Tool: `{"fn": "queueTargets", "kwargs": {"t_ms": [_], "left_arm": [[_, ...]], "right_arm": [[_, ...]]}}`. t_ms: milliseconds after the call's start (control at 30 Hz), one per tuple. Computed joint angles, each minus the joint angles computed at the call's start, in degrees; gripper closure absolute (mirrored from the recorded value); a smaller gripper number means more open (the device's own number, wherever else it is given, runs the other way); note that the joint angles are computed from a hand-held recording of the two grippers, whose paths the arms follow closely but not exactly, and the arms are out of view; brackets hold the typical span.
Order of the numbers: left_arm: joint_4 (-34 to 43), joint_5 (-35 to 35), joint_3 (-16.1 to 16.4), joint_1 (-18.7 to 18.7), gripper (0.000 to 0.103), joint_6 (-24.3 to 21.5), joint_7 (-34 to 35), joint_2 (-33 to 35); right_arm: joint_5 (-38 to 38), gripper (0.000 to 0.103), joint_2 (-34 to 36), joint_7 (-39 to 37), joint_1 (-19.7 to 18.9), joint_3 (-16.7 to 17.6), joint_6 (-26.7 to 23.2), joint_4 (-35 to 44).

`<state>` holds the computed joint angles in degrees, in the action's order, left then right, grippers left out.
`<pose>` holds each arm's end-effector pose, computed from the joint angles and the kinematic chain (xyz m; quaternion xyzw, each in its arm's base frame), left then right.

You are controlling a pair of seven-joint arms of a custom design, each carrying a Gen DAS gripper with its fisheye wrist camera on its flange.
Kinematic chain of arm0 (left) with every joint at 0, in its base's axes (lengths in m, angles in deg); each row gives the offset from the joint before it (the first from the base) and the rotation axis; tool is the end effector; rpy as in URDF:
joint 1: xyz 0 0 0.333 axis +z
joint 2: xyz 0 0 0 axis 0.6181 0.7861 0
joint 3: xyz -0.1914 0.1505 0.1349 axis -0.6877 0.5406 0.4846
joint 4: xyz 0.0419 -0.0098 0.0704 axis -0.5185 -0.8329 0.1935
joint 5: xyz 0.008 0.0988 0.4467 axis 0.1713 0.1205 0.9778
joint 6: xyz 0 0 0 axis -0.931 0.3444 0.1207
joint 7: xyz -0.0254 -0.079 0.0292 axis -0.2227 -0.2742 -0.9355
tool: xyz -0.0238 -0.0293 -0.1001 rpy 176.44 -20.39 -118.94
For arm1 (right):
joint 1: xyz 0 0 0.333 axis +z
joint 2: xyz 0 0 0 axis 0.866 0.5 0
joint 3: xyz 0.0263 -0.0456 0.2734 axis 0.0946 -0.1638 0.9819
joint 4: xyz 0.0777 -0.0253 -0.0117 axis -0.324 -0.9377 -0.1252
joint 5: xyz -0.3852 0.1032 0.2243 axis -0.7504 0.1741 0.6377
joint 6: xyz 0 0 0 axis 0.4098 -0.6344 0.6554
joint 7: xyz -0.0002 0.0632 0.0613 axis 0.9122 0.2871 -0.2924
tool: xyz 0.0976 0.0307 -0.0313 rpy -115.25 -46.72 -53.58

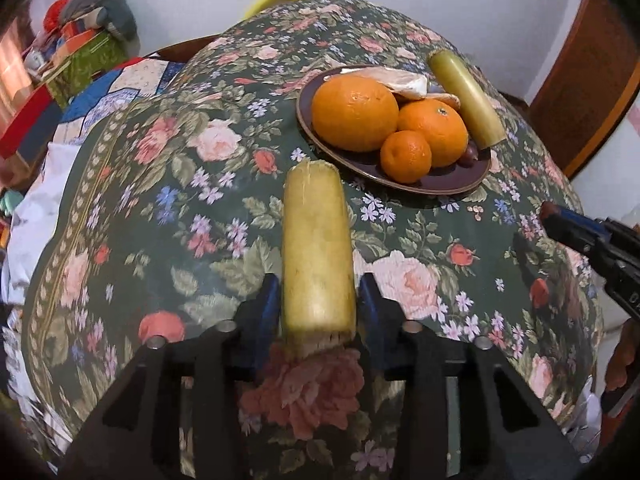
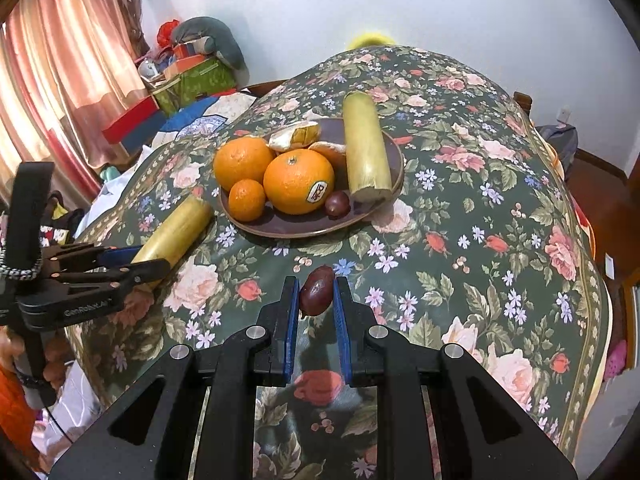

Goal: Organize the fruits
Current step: 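Place the yellow cylinder on the plate with the left tool while the right tool places the date there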

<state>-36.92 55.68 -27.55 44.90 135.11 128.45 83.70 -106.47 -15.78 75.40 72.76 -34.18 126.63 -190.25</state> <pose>0.7146 -0.0859 0.3069 -0.4150 0.8752 -0.2351 0.0812 0.5470 0.2325 0.3631 -0.5690 0.7487 -0.2008 0.2748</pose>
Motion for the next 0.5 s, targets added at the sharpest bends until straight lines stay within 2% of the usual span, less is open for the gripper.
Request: {"fn": "queueTargets", "kwargs": {"t_ms": [100, 300, 400, 467, 500], "left_arm": [[2.5, 3.5, 0.9, -1.9, 0.057, 1.0, -2.6, 2.5], [6.1, 7.6, 0.1, -2.8, 0.057, 3.2, -5.1, 6.1], [7.4, 7.7, -0.8, -2.1, 0.058, 3.4, -5.5, 7.3], [7.5, 7.7, -1.2, -1.8, 0.064, 4.1, -5.8, 7.5], [7.9, 7.2, -1.6, -1.2, 0.064, 3.4, -5.7, 7.7]], "right_arm": [[0.0, 0.088, 0.1, -0.4, -0.1, -0.2, 0.0, 0.3], [-0.5, 0.087, 0.6, -0.9, -0.4, -0.6, 0.1, 1.0], [-0.7, 0.087, 1.0, -1.1, -0.4, -0.9, 0.2, 1.4], [-0.8, 0.087, 1.2, -1.2, -0.4, -1.1, 0.2, 1.6], [-0.9, 0.087, 1.3, -1.2, -0.4, -1.2, 0.2, 1.8]]}}
